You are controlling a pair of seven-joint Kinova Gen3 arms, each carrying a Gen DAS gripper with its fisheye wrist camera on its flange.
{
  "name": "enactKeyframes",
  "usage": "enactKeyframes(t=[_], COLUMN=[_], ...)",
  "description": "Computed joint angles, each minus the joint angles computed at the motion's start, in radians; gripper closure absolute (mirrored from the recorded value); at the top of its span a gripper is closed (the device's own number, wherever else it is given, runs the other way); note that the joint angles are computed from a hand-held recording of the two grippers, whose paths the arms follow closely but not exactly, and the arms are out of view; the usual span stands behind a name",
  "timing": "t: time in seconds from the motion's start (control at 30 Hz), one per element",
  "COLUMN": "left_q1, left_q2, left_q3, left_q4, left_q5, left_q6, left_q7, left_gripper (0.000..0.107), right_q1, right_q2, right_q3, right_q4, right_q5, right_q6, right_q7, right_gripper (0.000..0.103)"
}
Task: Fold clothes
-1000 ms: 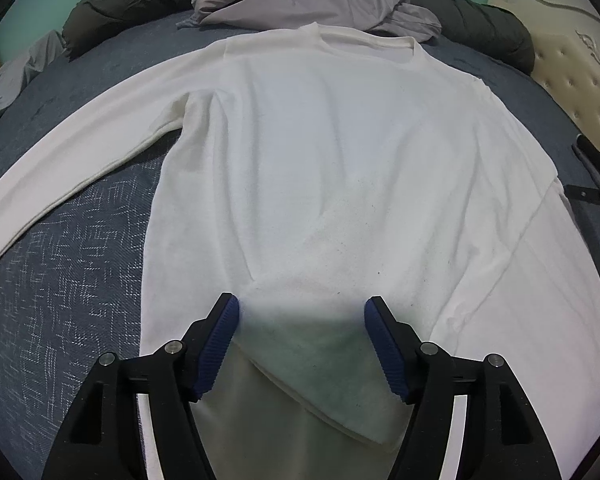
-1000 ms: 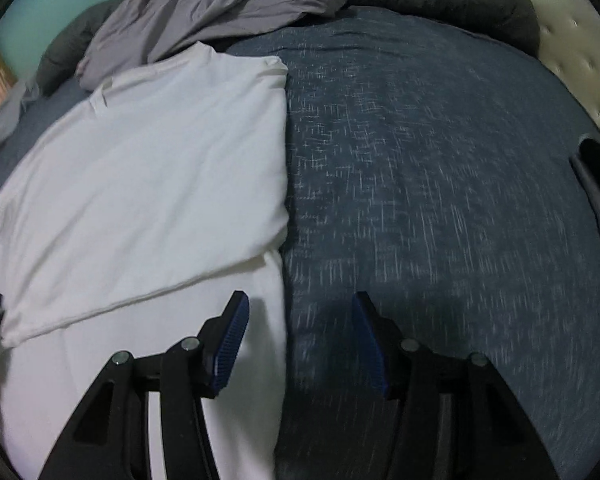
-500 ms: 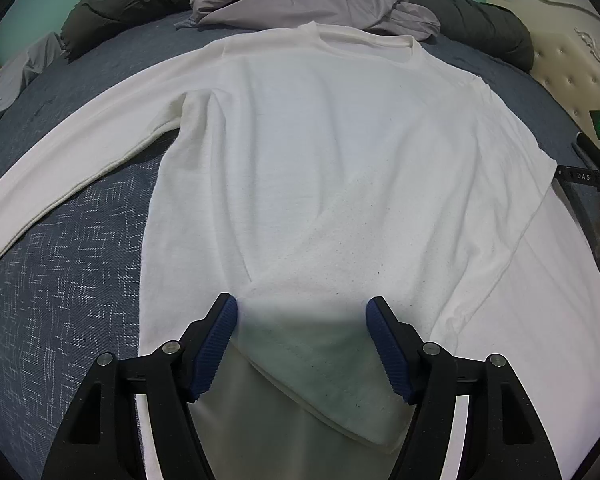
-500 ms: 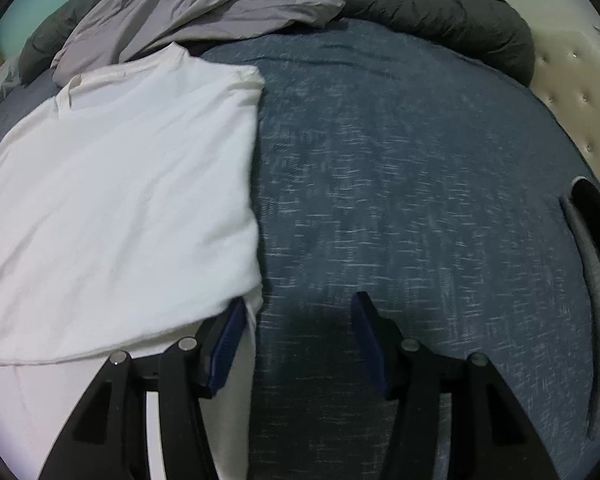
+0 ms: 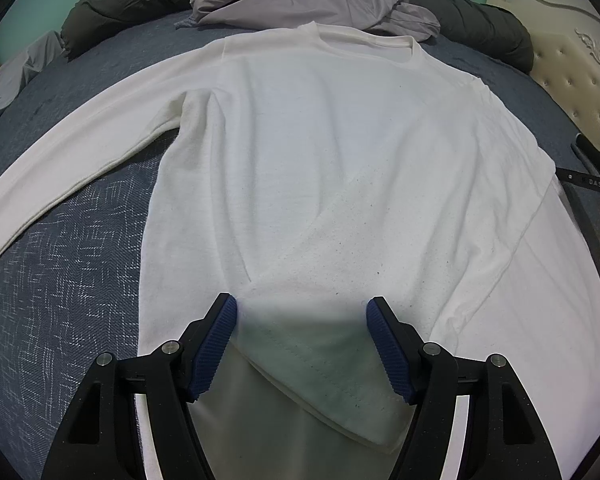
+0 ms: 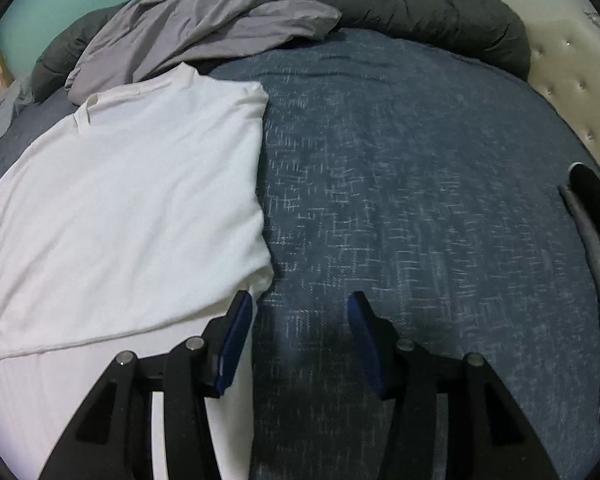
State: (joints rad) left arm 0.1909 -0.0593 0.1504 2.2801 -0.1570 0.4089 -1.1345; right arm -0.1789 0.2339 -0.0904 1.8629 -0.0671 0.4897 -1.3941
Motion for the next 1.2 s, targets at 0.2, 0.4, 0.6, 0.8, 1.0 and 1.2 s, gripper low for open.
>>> enactKeyframes(t=[0.2,0.4,0.6,0.8,1.0,1.2], left_q1=[0.003,0.003,0.004,0.004,0.002,0.001], left_q2=[0.003,-0.001,0.007,0.002,0.005,0.004], left_q3=[0.008,-0.003,0.000,-0.001,-0.006,-0.004], left_q4=[-0.002,0.002,-0.005,0.002,-0.002,0.001], left_q5=[-0.029,0.004,-0.003,0.002,0.018,0.012], left_q6=[0.003,-0.003,-0.001,-0.007,-0.006,-0.008], left_q7=[0.035,-0.002,0.004,-0.002,-0.021,-0.017], left_gripper=[0.036,0.035,0.035,0.035,0.035,0.035], right_q1=[-0.056,-0.098,-0.128,-0.227,-0.114,-0.041], right_q2=[0.030,0.068,0.086,0.060,0.051,0.092], right_q3=[0.005,0.053,0.078,0.130,0.078,0.036], right_q4=[-0.020,-0.032,-0.056,0.000,0.018,-0.009], right_q5=[0.055,0.119,0.195,0.348,0.298,0.216], right_q6=[0.044,-0.019,-0.027,-0.069,-0.131,-0.150], right_q7=[-0.004,-0.124,-0.215,-0.339,-0.294,-0.195], right_gripper=[0.052,0.051,0.051,0.051,0.050,0.050])
